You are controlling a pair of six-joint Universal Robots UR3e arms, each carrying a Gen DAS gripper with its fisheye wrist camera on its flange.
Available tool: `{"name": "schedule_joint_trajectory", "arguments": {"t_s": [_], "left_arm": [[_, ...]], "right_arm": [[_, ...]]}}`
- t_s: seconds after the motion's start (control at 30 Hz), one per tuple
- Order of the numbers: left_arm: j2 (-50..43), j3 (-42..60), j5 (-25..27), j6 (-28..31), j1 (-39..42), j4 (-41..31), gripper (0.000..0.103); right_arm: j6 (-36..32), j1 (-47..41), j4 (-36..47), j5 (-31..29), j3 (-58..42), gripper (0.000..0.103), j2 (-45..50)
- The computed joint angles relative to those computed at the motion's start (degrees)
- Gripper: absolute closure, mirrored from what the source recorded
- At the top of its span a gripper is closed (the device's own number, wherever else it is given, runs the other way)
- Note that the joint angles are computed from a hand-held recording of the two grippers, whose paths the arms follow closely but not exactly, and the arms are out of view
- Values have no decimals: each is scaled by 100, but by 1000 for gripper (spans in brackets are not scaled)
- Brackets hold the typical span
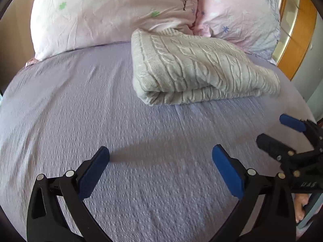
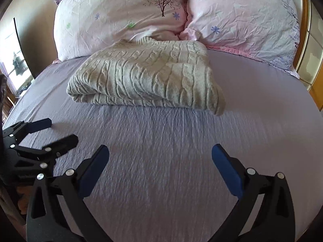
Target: Fold small clothes
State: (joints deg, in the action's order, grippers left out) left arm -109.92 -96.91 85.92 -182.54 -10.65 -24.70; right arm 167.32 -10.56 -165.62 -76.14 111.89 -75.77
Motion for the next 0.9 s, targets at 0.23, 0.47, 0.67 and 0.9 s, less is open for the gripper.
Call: {"name": "schedule_joint_trajectory", "arguments": {"t_s": [0.23, 0.47, 0.67, 0.9], "left_arm": [[-294, 421, 663, 75, -306, -342, 1], [-291, 402, 652, 80, -292, -325, 1], [-293, 410, 658, 72, -297, -332, 1], [-293, 408, 662, 69, -299, -330, 1]], "right_arm": [[73, 176, 730, -453, -525, 2, 261], [72, 185, 718, -466, -510, 2, 252], [95, 199, 712, -479, -521, 2, 266], [118, 212, 695, -494, -528, 2, 284]]}}
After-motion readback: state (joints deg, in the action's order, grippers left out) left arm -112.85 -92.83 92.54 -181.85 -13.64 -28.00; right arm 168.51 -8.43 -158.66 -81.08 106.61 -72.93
